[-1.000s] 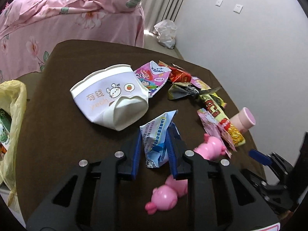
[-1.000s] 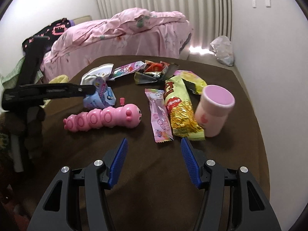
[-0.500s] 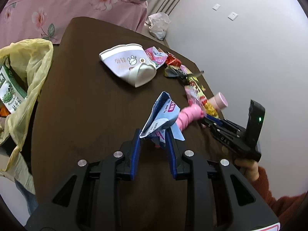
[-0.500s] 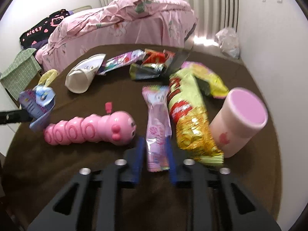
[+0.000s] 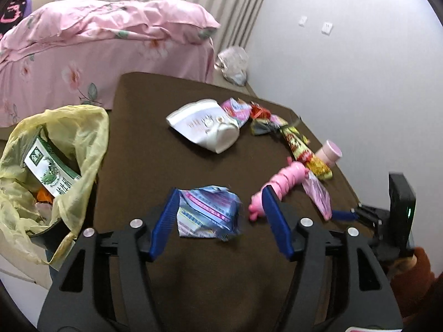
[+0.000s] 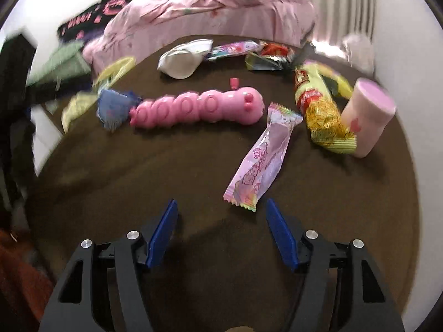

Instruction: Collect trash

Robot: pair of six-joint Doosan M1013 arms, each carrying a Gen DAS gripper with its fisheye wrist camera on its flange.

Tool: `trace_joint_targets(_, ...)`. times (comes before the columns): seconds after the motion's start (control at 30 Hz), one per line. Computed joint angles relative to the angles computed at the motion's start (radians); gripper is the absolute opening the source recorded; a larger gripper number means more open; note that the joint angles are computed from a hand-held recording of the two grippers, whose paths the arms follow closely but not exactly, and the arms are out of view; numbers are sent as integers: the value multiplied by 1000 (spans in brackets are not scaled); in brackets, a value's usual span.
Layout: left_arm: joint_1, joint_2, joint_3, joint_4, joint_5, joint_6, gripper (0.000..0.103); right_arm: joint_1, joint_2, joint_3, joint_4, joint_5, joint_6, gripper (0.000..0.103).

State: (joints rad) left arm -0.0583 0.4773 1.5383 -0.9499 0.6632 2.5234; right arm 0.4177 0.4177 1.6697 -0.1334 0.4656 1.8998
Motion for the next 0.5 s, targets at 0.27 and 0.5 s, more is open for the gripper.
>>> trace_joint_targets(0.27,-11,17,-16,122,-4,-117,70,-3,-13,14,17,7,65,63)
trace_joint_targets(0.5,-40,49,-58,296,43,-275,60,-14,-56,61,-114,-111,284,63)
